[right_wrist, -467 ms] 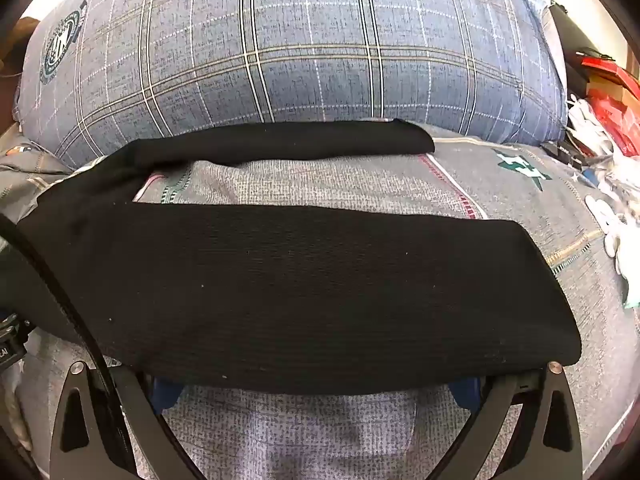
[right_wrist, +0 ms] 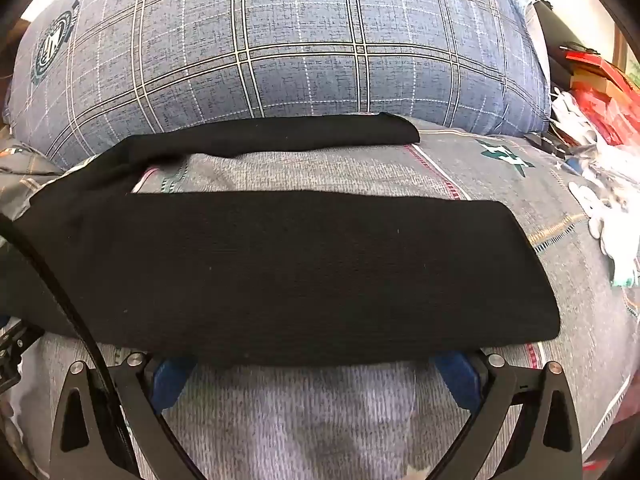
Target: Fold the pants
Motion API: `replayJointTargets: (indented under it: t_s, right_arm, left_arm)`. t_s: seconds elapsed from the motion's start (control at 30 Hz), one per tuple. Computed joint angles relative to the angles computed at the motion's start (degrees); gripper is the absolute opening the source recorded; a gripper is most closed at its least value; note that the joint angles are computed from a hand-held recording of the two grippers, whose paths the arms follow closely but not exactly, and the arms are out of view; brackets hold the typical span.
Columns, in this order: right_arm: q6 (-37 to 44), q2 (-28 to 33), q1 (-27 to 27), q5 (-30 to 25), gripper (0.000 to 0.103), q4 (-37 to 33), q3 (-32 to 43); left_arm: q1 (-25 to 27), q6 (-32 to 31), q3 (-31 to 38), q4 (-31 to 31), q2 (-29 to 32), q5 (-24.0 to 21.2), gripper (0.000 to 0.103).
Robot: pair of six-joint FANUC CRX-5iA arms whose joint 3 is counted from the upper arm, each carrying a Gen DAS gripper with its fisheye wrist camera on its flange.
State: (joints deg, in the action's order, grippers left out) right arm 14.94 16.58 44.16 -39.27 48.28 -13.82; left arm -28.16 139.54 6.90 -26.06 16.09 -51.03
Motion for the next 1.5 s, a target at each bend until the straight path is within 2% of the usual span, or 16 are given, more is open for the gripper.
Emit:
replayJointTargets:
  t_s: [0.1,0.3,0.47,0.57,0.67,0.83,0.9,1.1,1.2,1.5]
  right_arm:
    - [-0.57,-0.69,0.40,-0.04,0.103,-0.98,-0.58]
    - [-2.45,-2.15,1.98,-1.67,0.103,-1.19,-1.99]
    - [-6.00,-4.22,3.23,-1.85,0.103,2.04,-5.35]
    - [-3.64,-4.74,3.53,-2.68,0.103,-1.13,-4.40]
    - [-0.96,-4.72,3.83,-3.63,0.103,-4.77,-2.57]
    - [0.15,-6.37,4.41,-2.54,0.100,-7.04,-2.70]
    - [-0.81,-7.14,4.97,-2.60,0.100,-5.23,-3.36]
    - [-2.05,-8.82,6.07,-2.20,0.100,2.47,-3.17]
    - [-0.58,-8.57,6.35,-2.35,0.100,3.53,-0.91]
    - [0.83,-8.23,8.16,-2.44,0.100,5.77,2.49]
  left_arm:
    - [-0.58,2.01,-1.17,-0.51,-0.86,0.77,0.103]
    - [-1.47,-2.33,-4.24,0.42,-3.18,3.15,0.103]
    - [-2.47,-2.63,-7.60,0.42,-6.31,4.19,0.103]
    - [-3.67,0.82,-9.99,-1.37,-9.47,4.64,0.103]
    - [-5.02,3.07,-10.71,-3.45,-12.15,3.90,0.103]
    - [-6.70,2.88,-8.93,-6.07,-14.36,1.29,0.103]
    - [-7.24,2.72,-7.08,-7.57,-14.35,-0.60,0.103]
    - [-4.95,0.74,-5.19,-6.53,-15.75,-0.76,0.103]
    - [-5.07,1.67,-4.42,-8.35,-16.93,-1.28,0.103]
    - [-9.67,2.38,1.53,-16.43,-16.08,-10.16,0.103]
